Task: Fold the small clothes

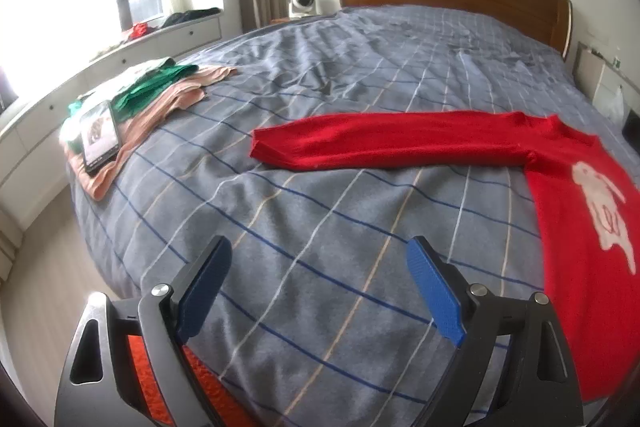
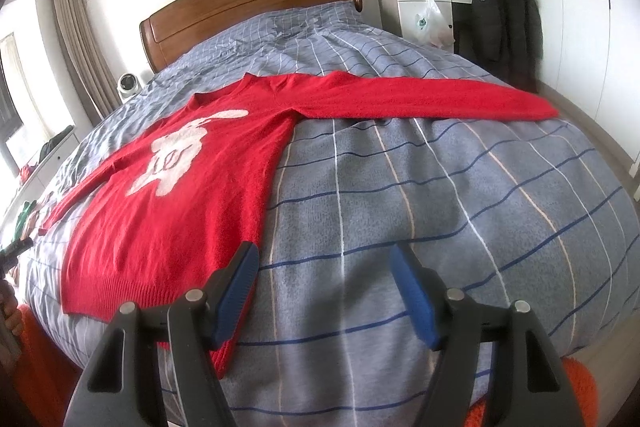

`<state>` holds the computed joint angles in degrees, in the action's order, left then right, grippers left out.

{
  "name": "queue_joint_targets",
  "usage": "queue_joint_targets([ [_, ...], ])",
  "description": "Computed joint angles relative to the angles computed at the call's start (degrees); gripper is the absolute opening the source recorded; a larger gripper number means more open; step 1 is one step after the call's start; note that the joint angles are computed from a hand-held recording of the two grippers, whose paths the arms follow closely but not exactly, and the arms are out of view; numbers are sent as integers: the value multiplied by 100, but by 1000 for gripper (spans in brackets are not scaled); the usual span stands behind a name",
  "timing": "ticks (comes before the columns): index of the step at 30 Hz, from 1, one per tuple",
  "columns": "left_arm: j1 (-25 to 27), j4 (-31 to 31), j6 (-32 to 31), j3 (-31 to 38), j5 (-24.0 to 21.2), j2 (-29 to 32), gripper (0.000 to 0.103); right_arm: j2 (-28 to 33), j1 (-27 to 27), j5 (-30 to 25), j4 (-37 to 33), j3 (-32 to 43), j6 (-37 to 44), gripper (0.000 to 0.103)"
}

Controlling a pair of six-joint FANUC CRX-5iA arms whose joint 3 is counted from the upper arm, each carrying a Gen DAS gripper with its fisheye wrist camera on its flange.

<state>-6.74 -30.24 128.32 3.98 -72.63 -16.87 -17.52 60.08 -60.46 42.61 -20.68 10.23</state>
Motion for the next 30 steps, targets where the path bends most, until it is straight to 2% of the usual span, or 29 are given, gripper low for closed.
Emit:
queue_joint_targets([
  [30, -102, -209, 67, 23, -61, 10, 91, -18, 15, -11, 20, -19, -36, 68],
])
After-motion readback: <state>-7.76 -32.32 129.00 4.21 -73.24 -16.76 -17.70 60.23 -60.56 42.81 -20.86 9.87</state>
